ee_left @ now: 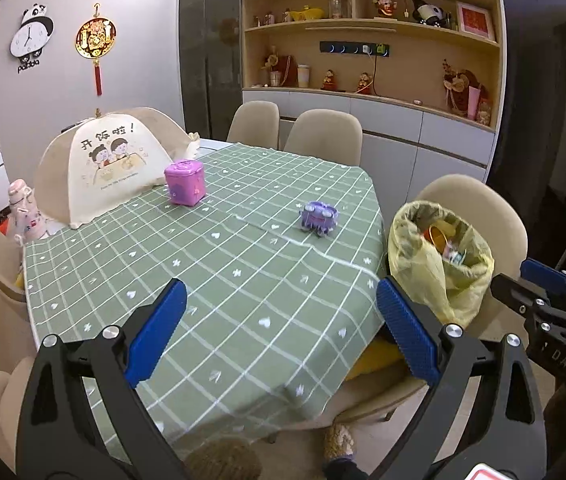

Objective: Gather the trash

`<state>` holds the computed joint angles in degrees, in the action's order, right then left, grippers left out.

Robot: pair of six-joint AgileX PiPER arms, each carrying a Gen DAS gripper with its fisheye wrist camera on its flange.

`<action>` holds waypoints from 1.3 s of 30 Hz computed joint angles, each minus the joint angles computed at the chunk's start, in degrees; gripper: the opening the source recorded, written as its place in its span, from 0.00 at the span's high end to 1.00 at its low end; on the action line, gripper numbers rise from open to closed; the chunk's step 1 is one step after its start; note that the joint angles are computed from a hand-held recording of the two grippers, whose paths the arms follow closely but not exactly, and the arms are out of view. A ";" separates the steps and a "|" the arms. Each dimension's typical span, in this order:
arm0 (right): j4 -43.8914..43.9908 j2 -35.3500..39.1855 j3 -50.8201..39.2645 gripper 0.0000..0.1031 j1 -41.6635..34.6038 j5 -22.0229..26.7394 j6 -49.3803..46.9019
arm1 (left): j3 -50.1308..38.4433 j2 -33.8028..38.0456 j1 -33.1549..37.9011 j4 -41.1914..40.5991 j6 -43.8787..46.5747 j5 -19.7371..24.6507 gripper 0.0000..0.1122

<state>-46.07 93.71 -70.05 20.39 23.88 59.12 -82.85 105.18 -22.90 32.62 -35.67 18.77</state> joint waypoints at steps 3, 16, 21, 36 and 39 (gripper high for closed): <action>-4.57 -1.96 3.52 0.49 1.99 0.74 6.20 | 4.55 -2.63 -1.11 7.12 -6.83 0.14 0.19; -17.07 -4.98 9.53 0.49 8.55 4.76 21.16 | 14.88 -8.63 -1.18 13.49 -13.39 -2.88 0.19; -14.93 -5.17 9.15 0.49 7.49 4.17 17.97 | 15.92 -9.42 -1.03 12.98 -13.79 -3.42 0.19; -16.21 -4.71 8.75 0.49 7.86 4.11 18.69 | 16.46 -10.39 -1.53 15.64 -16.69 -3.47 0.19; -16.09 -4.61 8.67 0.49 7.80 4.22 18.84 | 16.30 -10.29 -1.60 15.35 -16.46 -3.47 0.19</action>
